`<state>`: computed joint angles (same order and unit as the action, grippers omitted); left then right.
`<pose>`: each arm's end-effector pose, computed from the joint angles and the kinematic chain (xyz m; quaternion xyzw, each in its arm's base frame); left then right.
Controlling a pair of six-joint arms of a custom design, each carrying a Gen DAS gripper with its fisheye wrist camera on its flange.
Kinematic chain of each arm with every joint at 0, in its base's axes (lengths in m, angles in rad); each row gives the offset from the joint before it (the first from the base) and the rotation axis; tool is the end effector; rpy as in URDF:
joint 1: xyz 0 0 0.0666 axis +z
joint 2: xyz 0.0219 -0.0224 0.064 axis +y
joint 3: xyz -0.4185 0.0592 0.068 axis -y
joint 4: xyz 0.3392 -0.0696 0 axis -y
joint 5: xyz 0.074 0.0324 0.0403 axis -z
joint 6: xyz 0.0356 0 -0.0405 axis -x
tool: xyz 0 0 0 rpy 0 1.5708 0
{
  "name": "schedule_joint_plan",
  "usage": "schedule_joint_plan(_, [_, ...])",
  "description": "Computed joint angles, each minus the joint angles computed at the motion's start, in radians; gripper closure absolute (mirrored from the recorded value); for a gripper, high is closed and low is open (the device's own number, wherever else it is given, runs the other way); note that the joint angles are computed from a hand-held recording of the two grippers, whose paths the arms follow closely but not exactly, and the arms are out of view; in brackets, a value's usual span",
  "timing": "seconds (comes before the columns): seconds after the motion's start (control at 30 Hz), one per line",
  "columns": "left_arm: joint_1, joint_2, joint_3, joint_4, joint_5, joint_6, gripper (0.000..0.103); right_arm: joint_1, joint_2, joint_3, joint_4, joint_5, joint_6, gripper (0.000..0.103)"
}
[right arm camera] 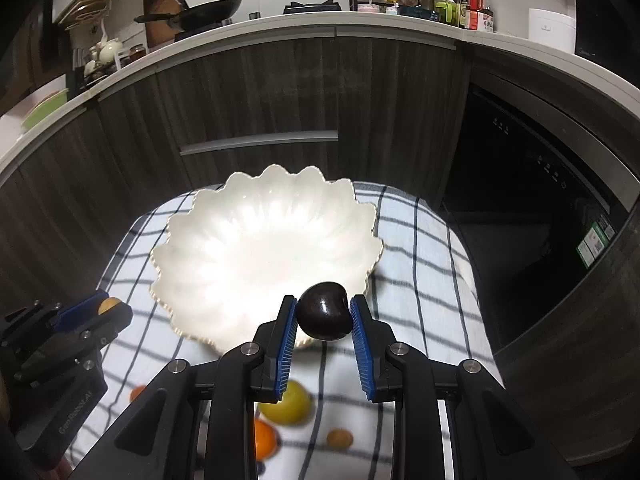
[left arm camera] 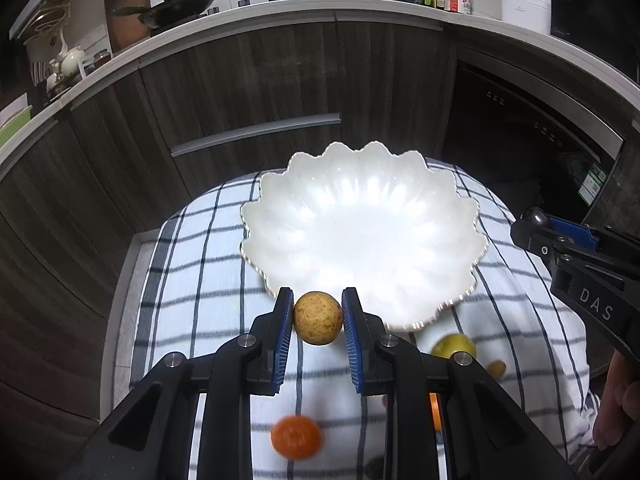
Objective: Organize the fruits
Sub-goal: 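Lift the tan fruit and dark cherry and carry both over the white bowl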
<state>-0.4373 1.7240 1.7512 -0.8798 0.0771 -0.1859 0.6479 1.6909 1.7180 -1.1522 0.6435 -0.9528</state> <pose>0.5095 -0.2417 0.4605 0.2997 0.8863 -0.0798 0.3439 0.4298 0.2981 0.4546 0.2096 0.9039 -0.0643 0.3673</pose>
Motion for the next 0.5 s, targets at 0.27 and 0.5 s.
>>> schedule_joint_plan(0.27, [-0.003, 0.099, 0.125, -0.027, -0.001, 0.016, 0.078, -0.059, 0.039, 0.036, 0.023, -0.022, 0.059, 0.075])
schedule_joint_plan(0.5, [-0.008, 0.196, 0.241, -0.087, -0.006, 0.017, 0.078, -0.103, 0.068, 0.048, 0.053, -0.065, 0.090, 0.075])
